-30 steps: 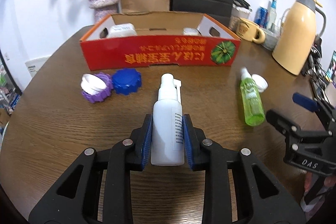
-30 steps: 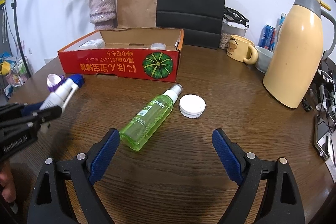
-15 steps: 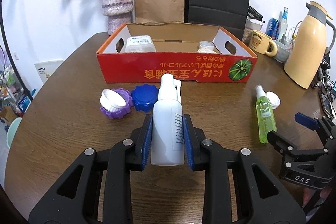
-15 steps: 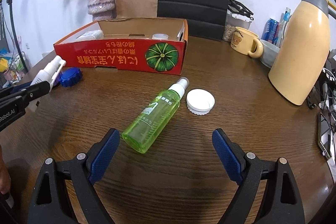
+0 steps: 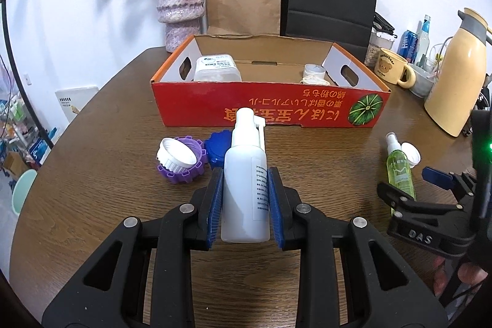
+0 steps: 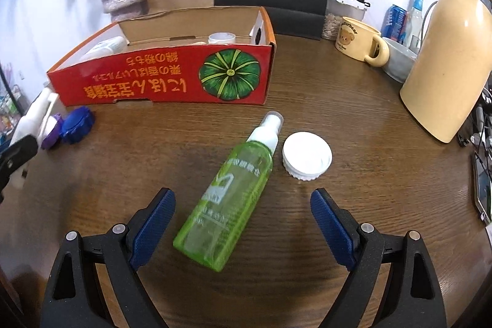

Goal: Organize rigid objects
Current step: 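Grasp the white spray bottle with the left gripper while the right gripper grasps the green spray bottle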

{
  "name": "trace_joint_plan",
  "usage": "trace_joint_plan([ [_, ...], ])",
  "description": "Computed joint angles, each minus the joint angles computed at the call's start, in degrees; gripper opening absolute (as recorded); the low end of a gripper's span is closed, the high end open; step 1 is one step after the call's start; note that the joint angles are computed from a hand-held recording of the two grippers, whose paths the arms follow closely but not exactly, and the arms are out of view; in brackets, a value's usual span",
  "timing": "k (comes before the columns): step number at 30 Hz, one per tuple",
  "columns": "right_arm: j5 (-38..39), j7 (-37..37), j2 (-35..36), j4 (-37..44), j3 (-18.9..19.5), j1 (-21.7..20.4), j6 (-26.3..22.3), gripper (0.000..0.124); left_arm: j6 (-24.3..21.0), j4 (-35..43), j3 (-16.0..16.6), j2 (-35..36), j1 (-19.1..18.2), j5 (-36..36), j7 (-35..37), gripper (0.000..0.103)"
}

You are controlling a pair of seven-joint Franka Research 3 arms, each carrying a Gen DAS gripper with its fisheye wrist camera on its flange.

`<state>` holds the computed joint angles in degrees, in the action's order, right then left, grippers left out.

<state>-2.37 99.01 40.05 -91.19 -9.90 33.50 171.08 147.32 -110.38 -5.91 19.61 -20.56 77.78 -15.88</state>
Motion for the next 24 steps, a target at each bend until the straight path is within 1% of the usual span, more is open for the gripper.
trace_joint_plan([
  [5, -0.23, 1.21, 1.4, 2.58, -0.36, 0.51, -1.86, 0.093, -0.07, -0.12, -0.02, 0.04, 0.04, -0.33, -0.2, 0.024],
  [7, -0.39, 1.16, 1.63, 3.09, 0.09, 0.23, -2.13, 0.089, -0.21, -0.15, -0.01, 0.04, -0.06, -0.3, -0.3, 0.024],
  [9, -0.17, 0.85, 2.04, 3.97, 0.96, -0.49, -2.97, 0.072, -0.24, -0.13, 0.02, 0.01, -0.1, -0.16, -0.32, 0.024],
  [10, -0.05, 0.81, 2.24, 4.4, 1.29, -0.75, -3.53, 0.069, -0.46, -0.15, 0.03, -0.01, -0.21, 0.04, -0.42, 0.024],
  [12, 0.03, 1.08, 2.29, 4.54, 1.48, -0.98, -3.88, 0.05, -0.63, -0.24, 0.0, -0.09, -0.3, 0.37, -0.66, 0.024],
  [15, 0.34, -0.15, 1.67, 3.55, 3.03, -2.16, -2.9, 0.039, -0.74, -0.22, -0.09, -0.11, -0.28, 0.54, -0.72, 0.024],
  [16, 0.69, -1.19, 1.38, 3.07, 4.06, -2.89, -2.35, 0.037, -0.79, -0.26, -0.11, -0.15, -0.28, 0.59, -0.8, 0.024],
  [17, 0.88, -1.71, 1.2, 2.7, 4.28, -2.98, -1.87, 0.036, -0.85, -0.31, -0.14, -0.21, -0.29, 0.61, -0.85, 0.024],
  [21, 1.04, -2.45, 0.31, 0.58, 2.97, -1.46, 1.62, 0.035, -0.85, -0.36, -0.27, -0.19, -0.17, 0.52, -0.72, 0.024],
  [23, 1.01, -2.68, 0.05, -0.12, 1.76, -0.26, 2.69, 0.035, -0.89, -0.32, -0.29, -0.17, -0.19, 0.4, -0.47, 0.024],
  [24, 1.16, -3.09, -0.11, -0.47, 1.75, -0.13, 3.22, 0.035, -0.88, -0.34, -0.27, -0.19, -0.22, 0.49, -0.53, 0.024],
])
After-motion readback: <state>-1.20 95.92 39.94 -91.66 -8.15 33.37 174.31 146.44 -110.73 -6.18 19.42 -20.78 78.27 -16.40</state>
